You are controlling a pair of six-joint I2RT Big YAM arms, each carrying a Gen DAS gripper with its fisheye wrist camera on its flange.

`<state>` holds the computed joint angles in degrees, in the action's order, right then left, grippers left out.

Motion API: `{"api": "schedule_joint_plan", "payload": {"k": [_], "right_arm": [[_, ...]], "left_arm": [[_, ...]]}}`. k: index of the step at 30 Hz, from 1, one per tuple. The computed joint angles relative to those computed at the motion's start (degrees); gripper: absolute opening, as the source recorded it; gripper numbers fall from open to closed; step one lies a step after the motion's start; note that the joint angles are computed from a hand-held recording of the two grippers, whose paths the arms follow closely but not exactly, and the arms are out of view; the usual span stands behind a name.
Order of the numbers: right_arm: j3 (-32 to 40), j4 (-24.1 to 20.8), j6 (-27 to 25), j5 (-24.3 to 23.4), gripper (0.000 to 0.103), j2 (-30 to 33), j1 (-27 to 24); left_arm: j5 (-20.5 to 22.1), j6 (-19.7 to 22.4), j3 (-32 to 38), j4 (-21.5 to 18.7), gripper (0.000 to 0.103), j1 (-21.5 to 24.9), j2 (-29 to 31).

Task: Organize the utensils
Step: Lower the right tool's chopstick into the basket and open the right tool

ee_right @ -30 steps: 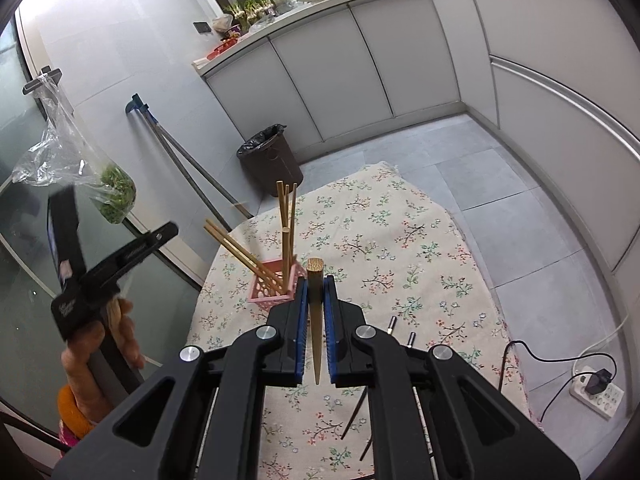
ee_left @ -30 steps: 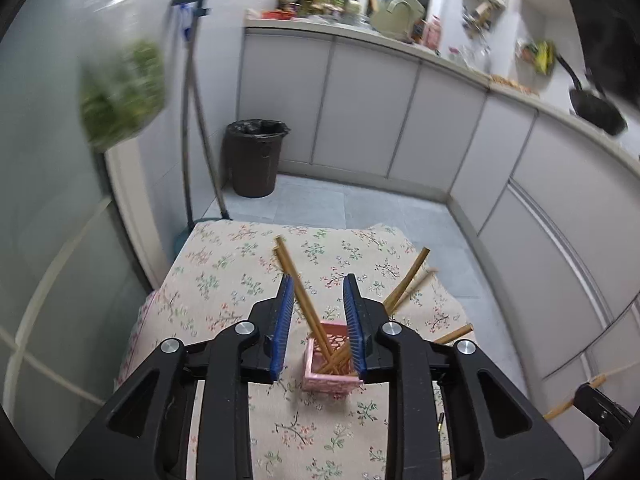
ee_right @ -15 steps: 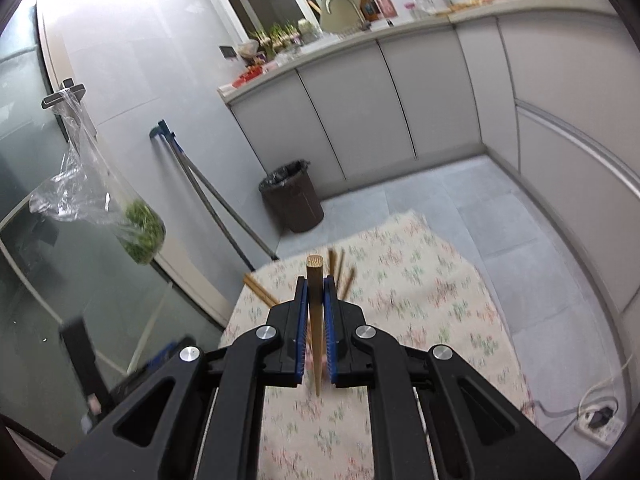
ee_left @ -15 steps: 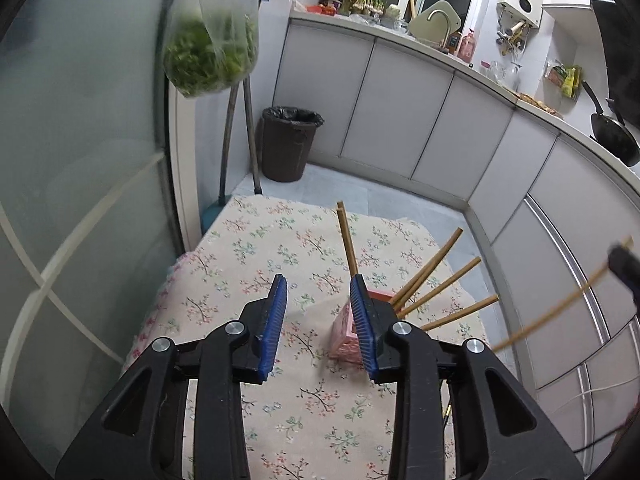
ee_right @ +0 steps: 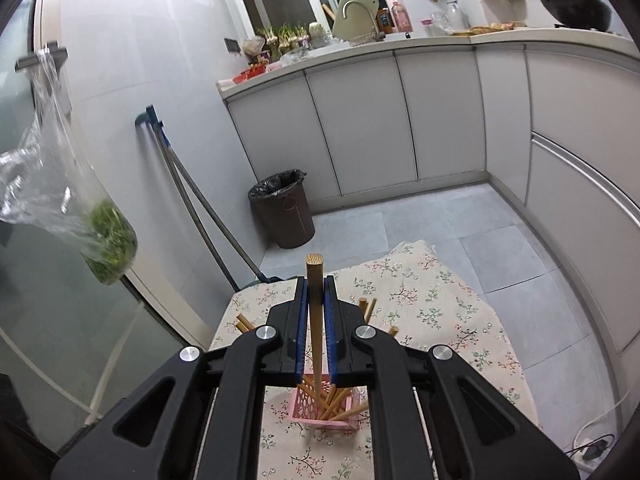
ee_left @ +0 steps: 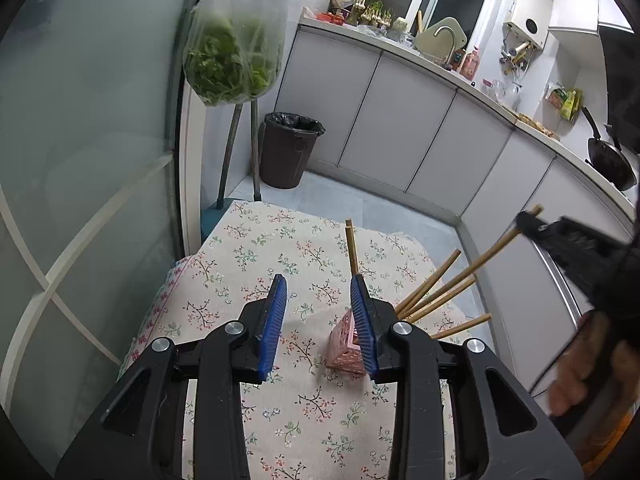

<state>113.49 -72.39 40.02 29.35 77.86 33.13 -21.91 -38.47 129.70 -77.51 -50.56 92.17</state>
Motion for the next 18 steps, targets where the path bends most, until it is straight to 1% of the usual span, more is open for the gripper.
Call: {"api": "schedule_joint_plan", "payload": {"k": [3, 6, 7, 8, 9, 11, 14, 16, 18], "right_arm": [[-0.78, 0.84, -0.76, 0.4, 0.008, 1.12, 0.29], [-1.89, 2.63, -1.88, 1.33, 0.008, 2.07, 0.93], [-2.44, 3.52, -2.27, 1.75, 0.009, 2.17, 1.15], [-2.68, 3.94, -2.42, 1.89, 0.013, 2.38, 1.31], [-2.54, 3.81, -2.24, 1.72, 0.018, 2.68, 1.39], [-2.56, 3.4, -1.84, 1.91, 0.024, 2.74, 1.76], [-1.78, 1.34, -2.31, 3.16, 0.024, 2.92, 2.42], [-2.05, 0.35, -1.66, 3.38, 0.024, 2.31, 2.63], [-2.21, -0.9, -0.91, 3.69, 0.027, 1.81, 2.8]], "left_arm": [[0.42, -0.54, -0.36, -0.3, 0.032, 0.37, -0.23], [0.96, -1.46, -0.63, -0.52, 0.032, 0.75, -0.38], [1.26, -1.72, -0.72, -0.59, 0.032, 0.85, -0.43], [1.69, -1.97, -0.85, -0.67, 0.032, 0.99, -0.5], [2.09, -2.06, -1.15, -0.56, 0.032, 1.16, -0.67], [2.49, -2.02, -1.26, -0.66, 0.033, 1.24, -0.73], [2.8, -1.77, -0.94, -0.79, 0.033, 1.09, -0.59], [2.8, -1.58, -0.56, -0.92, 0.033, 0.78, -0.37], [2.85, -1.06, -0.06, -1.13, 0.033, 0.39, 0.02]]}}
